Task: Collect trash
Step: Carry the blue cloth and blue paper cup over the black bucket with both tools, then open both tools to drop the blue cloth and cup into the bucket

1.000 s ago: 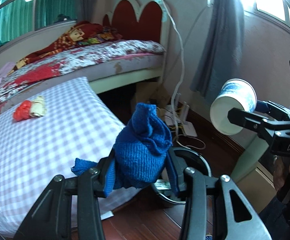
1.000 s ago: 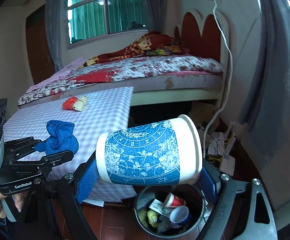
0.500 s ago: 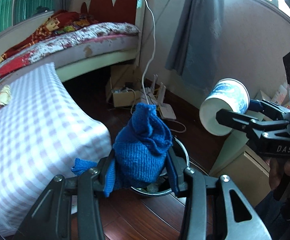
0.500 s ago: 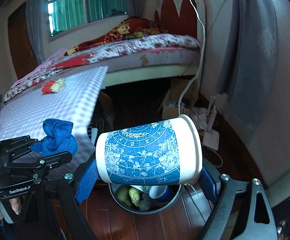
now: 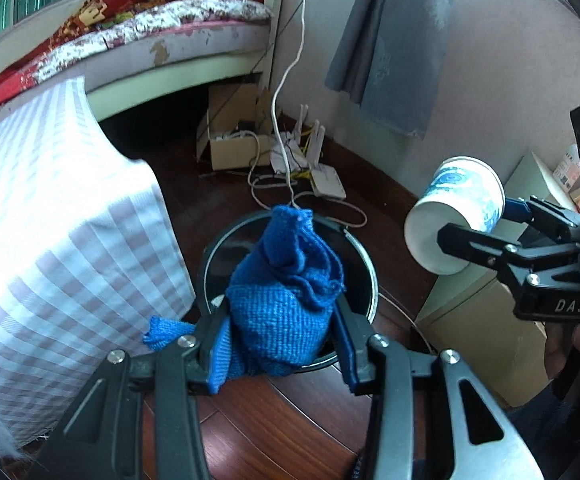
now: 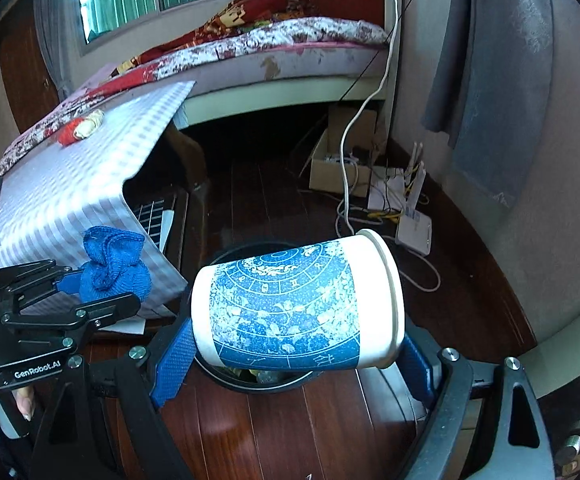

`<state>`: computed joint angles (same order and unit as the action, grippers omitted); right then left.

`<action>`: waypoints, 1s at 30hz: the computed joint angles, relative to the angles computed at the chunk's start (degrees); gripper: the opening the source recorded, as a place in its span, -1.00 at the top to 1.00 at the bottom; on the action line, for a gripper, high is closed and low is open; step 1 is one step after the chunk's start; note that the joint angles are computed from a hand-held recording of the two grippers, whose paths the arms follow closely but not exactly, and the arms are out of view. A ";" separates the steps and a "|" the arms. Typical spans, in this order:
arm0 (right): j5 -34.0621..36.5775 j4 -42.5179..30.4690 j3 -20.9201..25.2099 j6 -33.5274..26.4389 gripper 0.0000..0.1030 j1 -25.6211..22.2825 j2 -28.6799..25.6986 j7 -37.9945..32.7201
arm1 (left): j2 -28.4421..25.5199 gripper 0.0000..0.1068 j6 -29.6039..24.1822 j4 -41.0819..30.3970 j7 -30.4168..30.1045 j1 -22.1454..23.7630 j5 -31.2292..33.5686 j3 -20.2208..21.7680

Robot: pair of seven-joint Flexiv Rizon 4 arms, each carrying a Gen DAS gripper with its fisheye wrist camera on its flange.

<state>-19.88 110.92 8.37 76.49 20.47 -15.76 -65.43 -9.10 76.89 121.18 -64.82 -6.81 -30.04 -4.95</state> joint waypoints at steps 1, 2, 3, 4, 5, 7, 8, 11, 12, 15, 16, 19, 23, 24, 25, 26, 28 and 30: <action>0.37 -0.41 0.29 -0.45 -0.72 -0.17 -0.41 -0.52 | -0.57 0.16 -0.06 -0.33 0.85 0.30 -0.78 -0.36; 0.87 -0.62 0.62 -0.68 -0.72 -0.44 -0.78 -1.26 | -1.01 0.16 -0.02 -0.43 2.10 0.63 -1.69 -0.81; 1.53 -0.92 1.05 -0.81 -0.72 -0.74 -1.24 -2.21 | -1.24 0.16 -0.04 -0.47 2.58 0.72 -1.95 -0.93; 1.88 -1.24 1.25 -1.04 -0.71 -0.86 -1.76 -3.01 | -1.89 0.16 -0.43 -0.84 2.82 0.88 -2.00 -0.94; 1.75 -1.56 1.12 -1.47 -0.72 -0.70 -2.31 -3.53 | -2.22 0.16 -0.59 -0.95 2.85 0.94 -2.03 -0.96; 1.79 -2.34 1.16 -2.17 -0.72 -0.47 -3.40 -4.71 | -3.60 0.16 -1.43 -1.89 2.31 1.10 -1.09 -0.64; 1.90 -2.90 1.26 -2.54 -0.72 -0.40 -4.09 -5.44 | -3.92 0.16 -1.55 -2.02 2.32 1.26 -0.98 -0.73; 2.20 -4.65 1.62 -3.69 -0.72 -0.29 -6.31 -8.23 | -5.36 0.16 -1.90 -2.74 2.73 1.94 -1.42 -1.48; 2.31 -5.30 1.78 -4.22 -0.72 -0.21 -7.03 -9.22 | -5.86 0.16 -2.07 -3.10 2.49 1.99 -1.19 -1.47; 2.50 -6.72 1.88 -5.31 -0.72 0.09 -8.69 -11.99 | -7.11 0.16 -2.87 -3.87 2.96 2.75 -1.81 -2.09; 2.85 -7.51 2.27 -5.93 -0.72 -0.09 -9.48 -13.35 | -7.58 0.16 -3.00 -4.17 3.02 2.84 -1.87 -2.24; 3.28 -9.03 2.28 -7.03 -0.72 0.10 -10.99 -15.66 | -9.00 0.16 -3.84 -5.42 2.98 3.11 -1.11 -2.21; 4.63 -11.42 2.83 -8.51 -0.72 -0.11 -12.96 -18.77 | -10.32 0.11 -5.39 -6.80 3.21 3.70 -1.17 -2.75; 5.02 -11.80 3.30 -8.46 -0.75 -0.33 -13.45 -20.19 | -10.54 -0.02 -5.14 -6.66 4.42 4.28 -2.60 -3.79; 4.33 -11.60 2.55 -7.98 -0.91 0.31 -13.86 -20.93 | -10.87 -0.39 -3.87 -6.48 4.35 4.00 -2.81 -3.87; 1.74 -11.16 -0.07 -8.78 -0.98 2.27 -14.07 -19.18 | -11.14 -0.59 -2.49 -6.36 2.70 3.10 -1.71 -2.93; 0.68 -11.77 -0.59 -13.07 -0.98 2.69 -14.80 -19.25 | -11.11 -0.85 -0.72 -5.65 2.27 3.29 -1.95 -3.38; 0.98 -10.84 -0.58 -13.31 -0.98 2.39 -14.60 -18.89 | -11.09 -0.86 -1.00 -5.77 -1.09 1.79 1.79 -0.83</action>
